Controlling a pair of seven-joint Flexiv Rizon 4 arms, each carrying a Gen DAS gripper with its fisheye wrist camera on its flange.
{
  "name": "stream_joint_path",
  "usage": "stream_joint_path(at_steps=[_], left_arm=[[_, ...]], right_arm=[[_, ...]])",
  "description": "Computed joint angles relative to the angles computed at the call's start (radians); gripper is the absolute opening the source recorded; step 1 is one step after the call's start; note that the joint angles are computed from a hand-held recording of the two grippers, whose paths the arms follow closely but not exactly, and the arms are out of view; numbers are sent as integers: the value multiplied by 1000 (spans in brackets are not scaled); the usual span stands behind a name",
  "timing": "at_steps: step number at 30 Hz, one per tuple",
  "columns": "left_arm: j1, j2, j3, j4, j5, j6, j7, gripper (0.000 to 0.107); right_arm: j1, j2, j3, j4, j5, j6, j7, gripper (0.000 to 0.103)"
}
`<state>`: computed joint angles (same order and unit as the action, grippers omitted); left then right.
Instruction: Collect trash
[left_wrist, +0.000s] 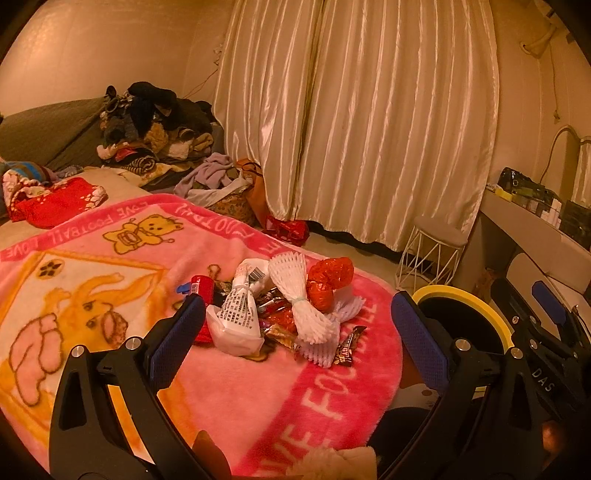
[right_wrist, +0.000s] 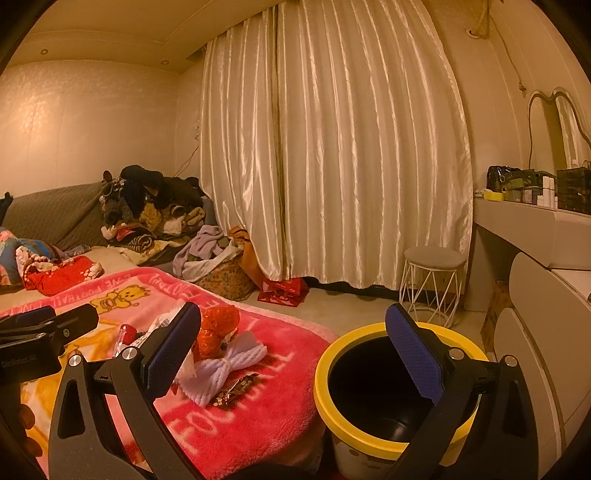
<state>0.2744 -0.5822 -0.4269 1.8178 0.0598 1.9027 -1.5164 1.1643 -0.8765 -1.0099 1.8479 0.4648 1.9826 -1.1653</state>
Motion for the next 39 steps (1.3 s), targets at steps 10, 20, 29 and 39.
stream_joint_path(at_steps=[10,20,29,39], left_arm=[[0,2,0,2,2,2,-3,93],[2,-3,-3,0,7,4,-4,93],[2,-13,-12,-10,8,-3,-1,93],[41,-61,-50,-50,3,-8,-2,93]], right_arm=[[1,0,0,2,5,4,-4,97],[10,-9,-19,-3,1,-11,16,97],[-15,17,6,5,-14,-6,8,97],[-69,31,76,-45,-60,-13,-18,97]])
